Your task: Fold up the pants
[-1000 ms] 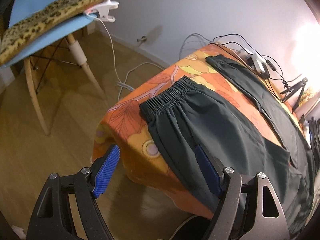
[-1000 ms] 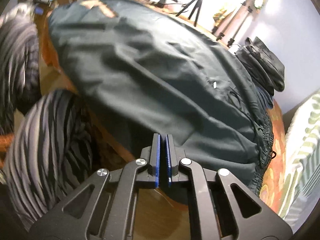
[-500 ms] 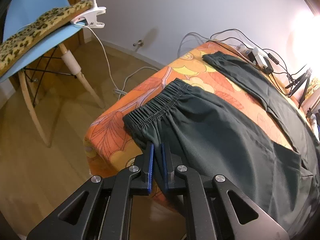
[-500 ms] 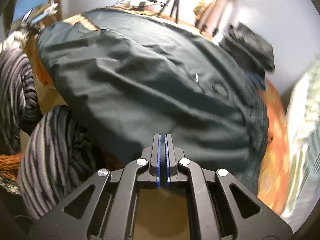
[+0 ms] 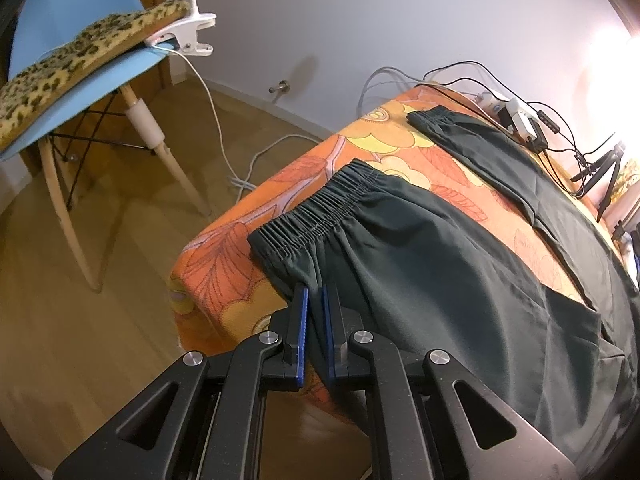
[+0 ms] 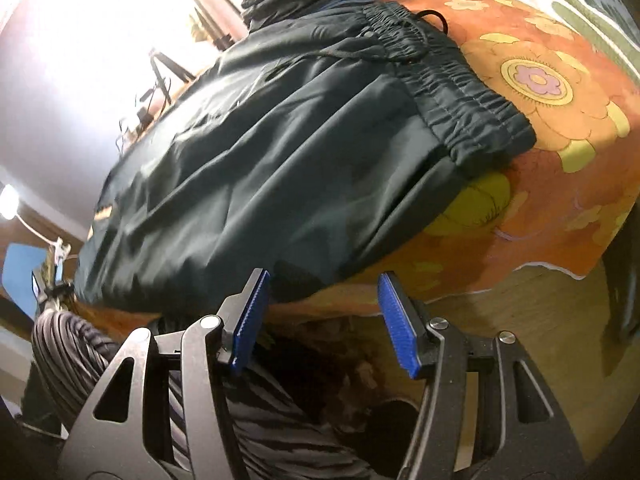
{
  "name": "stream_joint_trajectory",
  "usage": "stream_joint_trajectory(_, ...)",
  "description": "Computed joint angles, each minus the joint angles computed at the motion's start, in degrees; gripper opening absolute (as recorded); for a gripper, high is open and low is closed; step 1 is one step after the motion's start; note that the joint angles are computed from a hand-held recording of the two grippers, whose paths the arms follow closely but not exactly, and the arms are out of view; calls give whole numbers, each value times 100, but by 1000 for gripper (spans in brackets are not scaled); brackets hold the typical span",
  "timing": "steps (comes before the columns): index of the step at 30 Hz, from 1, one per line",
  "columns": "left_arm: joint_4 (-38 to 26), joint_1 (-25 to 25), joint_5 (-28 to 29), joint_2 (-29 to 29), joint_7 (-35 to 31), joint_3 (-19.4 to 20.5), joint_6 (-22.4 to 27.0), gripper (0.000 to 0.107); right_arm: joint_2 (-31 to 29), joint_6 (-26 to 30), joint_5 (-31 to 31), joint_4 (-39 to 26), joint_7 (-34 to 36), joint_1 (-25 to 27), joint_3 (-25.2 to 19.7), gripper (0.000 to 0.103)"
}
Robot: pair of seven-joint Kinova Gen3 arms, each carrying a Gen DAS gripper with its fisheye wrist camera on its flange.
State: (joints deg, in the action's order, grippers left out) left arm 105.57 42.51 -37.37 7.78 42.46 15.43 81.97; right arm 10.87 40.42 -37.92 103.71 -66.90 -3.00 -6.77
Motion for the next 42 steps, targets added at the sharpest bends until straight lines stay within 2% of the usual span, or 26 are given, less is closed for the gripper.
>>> stream_joint_trajectory(3, 14, 9, 10, -18, 36, 10, 2, 6, 116, -39, -127, -101, 141, 29, -57, 58)
stream_joint_trajectory(4, 13, 13, 9, -17, 42, 14, 13, 6, 156, -25, -134, -154, 127, 19, -66, 54)
stream_joint_trajectory(5, 0, 16, 11, -4, 23, 20, 42, 6, 182, 5, -101, -213, 77, 38, -97, 40)
stream_joint_trajectory(7, -30, 13, 21, 13, -41, 17, 86, 6, 190, 103, 56, -315, -132, -51, -32, 31)
stream_joint_trajectory(9, -47, 15, 14, 16, -85, 12, 127, 5, 104, 149, 284, -368, -359, -116, 20, 5)
stream_joint_trajectory(12, -81, 30, -43, 10, -117, 9, 207, 4, -83, 127, 285, -411, -348, -80, 12, 4)
stream_joint_trajectory(17, -70, 51, -182, -82, -61, 20, 356, 3, -295, 25, 812, -809, -627, -399, 26, 4)
stream_joint_trajectory(22, 67, -65, -249, -305, 63, 88, 386, 3, -119, -53, 1588, -1514, -1066, -800, 24, 4)
stream_joint_trajectory(24, 175, -131, -202, -440, 71, 124, 221, 5, 23, -20, 1904, -1792, -1261, -932, 25, 4)
stream_joint_trajectory(25, 248, -191, -153, -527, 58, 136, 72, 8, 73, -2, 1959, -1882, -1233, -930, 0, 4)
stream_joint_trajectory(26, 292, -252, -74, -578, 60, 154, 8, 17, 151, 5, 2107, -2016, -1286, -1006, -8, 4)
stream_joint_trajectory(27, 296, -304, -34, -586, 47, 180, -14, 34, 189, -6, 2258, -2085, -1352, -1076, -8, 4)
stream_joint_trajectory(29, 350, -358, -35, -621, 119, 238, -101, 48, 301, -36, 2528, -2243, -1439, -1197, -12, 4)
stream_joint_trajectory(34, 390, -584, 138, -538, -189, 196, -447, 45, 653, 40, 2924, -2767, -1677, -1408, 2, 4)
stream_joint_trajectory(36, 333, -687, 199, -392, -305, 213, -461, 23, 726, 36, 3046, -2901, -1739, -1467, 5, 4)
stream_joint_trajectory(39, 265, -507, 114, -234, -143, 101, -245, 13, 783, 7, 3202, -3022, -1808, -1543, 17, 4)
stream_joint_trajectory(42, 339, -407, -13, -295, 264, 70, -212, 9, 830, -25, 3348, -3109, -1886, -1591, 48, 4)
